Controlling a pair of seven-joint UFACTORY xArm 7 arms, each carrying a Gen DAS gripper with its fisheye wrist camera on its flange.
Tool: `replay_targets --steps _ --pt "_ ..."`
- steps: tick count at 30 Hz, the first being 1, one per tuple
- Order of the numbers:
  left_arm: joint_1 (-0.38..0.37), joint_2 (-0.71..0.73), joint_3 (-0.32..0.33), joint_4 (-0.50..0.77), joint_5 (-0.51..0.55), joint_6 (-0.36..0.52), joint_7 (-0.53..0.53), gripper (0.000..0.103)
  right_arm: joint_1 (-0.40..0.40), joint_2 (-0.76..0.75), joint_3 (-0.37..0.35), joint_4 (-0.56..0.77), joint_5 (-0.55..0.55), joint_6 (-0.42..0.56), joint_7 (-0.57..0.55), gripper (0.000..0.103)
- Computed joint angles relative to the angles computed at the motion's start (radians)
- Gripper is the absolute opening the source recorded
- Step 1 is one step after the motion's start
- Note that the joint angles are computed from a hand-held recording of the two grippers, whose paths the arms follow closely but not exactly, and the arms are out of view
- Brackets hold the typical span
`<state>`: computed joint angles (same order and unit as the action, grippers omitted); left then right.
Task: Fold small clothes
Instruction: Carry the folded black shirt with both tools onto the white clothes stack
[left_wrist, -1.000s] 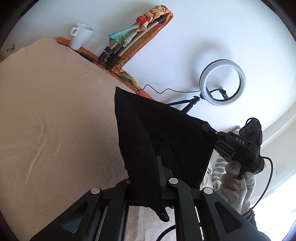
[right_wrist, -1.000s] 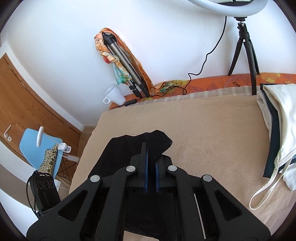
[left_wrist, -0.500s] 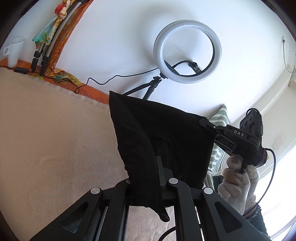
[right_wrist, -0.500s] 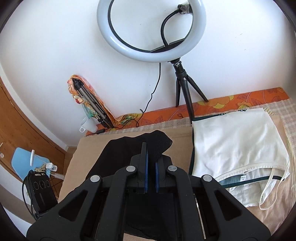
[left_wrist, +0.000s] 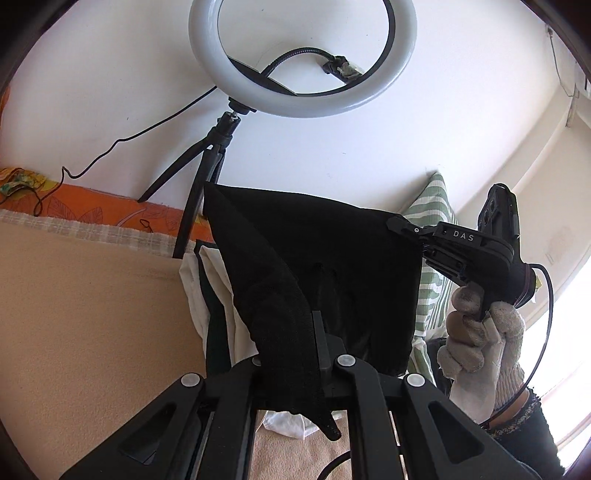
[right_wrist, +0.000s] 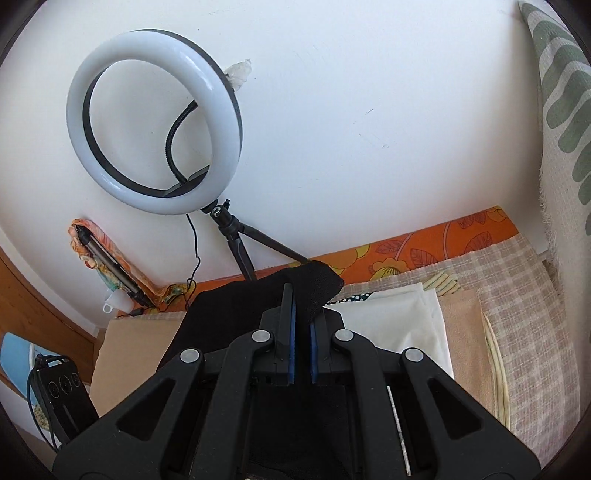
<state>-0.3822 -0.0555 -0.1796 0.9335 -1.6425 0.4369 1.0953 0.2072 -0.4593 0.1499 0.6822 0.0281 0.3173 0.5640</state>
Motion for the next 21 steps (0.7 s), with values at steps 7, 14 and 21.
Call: replay_targets --steps 7,14,21 --pt "-0.042 0.120 -0.043 0.088 -0.033 -0.104 0.039 0.003 -0.059 0.088 -0.058 0.029 -0.025 -0.016 -0.071 0.007" --pt "-0.063 0.091 -0.055 0.044 -0.003 -0.146 0.056 0.044 -0.144 0.153 -0.013 0.043 -0.116 0.024 -0.040 0.034" --pt "-0.060 0.004 -0.036 -0.033 0.009 -0.136 0.061 0.054 -0.135 0.023 -0.035 -0.071 -0.128 0.027 -0.015 0.056"
